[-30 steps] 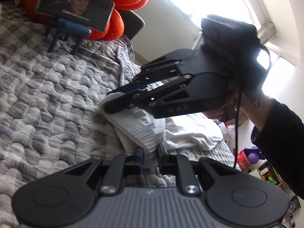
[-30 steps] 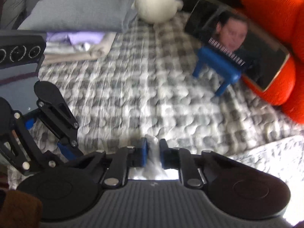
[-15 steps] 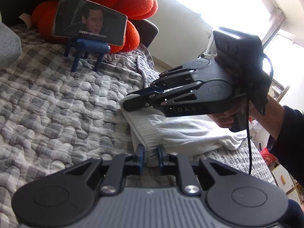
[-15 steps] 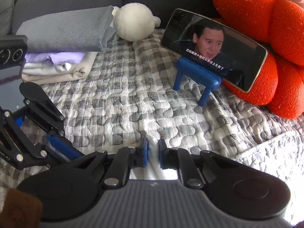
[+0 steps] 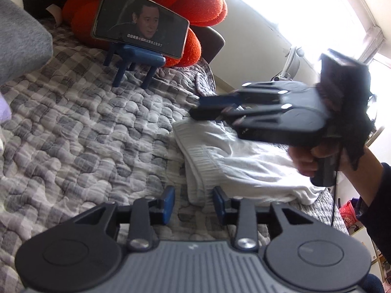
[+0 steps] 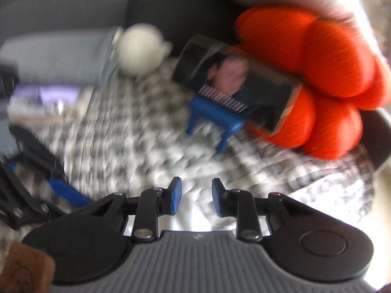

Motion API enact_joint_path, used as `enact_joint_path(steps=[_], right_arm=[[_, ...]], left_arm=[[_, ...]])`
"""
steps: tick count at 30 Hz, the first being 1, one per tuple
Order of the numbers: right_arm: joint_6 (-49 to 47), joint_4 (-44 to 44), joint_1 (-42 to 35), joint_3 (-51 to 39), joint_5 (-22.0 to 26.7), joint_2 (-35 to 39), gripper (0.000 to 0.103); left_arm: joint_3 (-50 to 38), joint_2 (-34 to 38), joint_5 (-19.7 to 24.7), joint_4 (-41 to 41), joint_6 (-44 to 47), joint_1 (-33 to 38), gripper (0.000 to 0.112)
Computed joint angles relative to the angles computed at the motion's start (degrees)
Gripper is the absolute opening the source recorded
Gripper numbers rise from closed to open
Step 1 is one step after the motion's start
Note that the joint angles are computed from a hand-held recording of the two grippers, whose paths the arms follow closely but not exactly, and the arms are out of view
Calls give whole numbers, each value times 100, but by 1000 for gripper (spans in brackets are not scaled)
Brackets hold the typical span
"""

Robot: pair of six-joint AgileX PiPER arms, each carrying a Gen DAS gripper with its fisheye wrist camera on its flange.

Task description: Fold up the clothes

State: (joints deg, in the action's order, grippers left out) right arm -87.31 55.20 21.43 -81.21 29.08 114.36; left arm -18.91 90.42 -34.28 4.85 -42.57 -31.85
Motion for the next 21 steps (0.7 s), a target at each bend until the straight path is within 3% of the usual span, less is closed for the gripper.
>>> enact_joint_path(steps=[5,9,15,19,21], right_arm=[[-529,693,-777,933,281,-1052,38],[-153,338,-1961,1655,909,-1819,38],[-187,-94,-4484,2450,2650,-2342,38],[-836,-228,-5503,2964,2996,-2099,38],[-1192,-174,-5606,3178,2841,-1992,38]], left_arm=[[144,-308,-13,-50,-150,84,54],[125,-527,135,-948,455,-250,54],[-395,-597,393,-3442,2682,-1428,54],[-1220,-153,794,-4702,4223,-2016,55],[-1535,161,919,-4922,4472,-2082,55]])
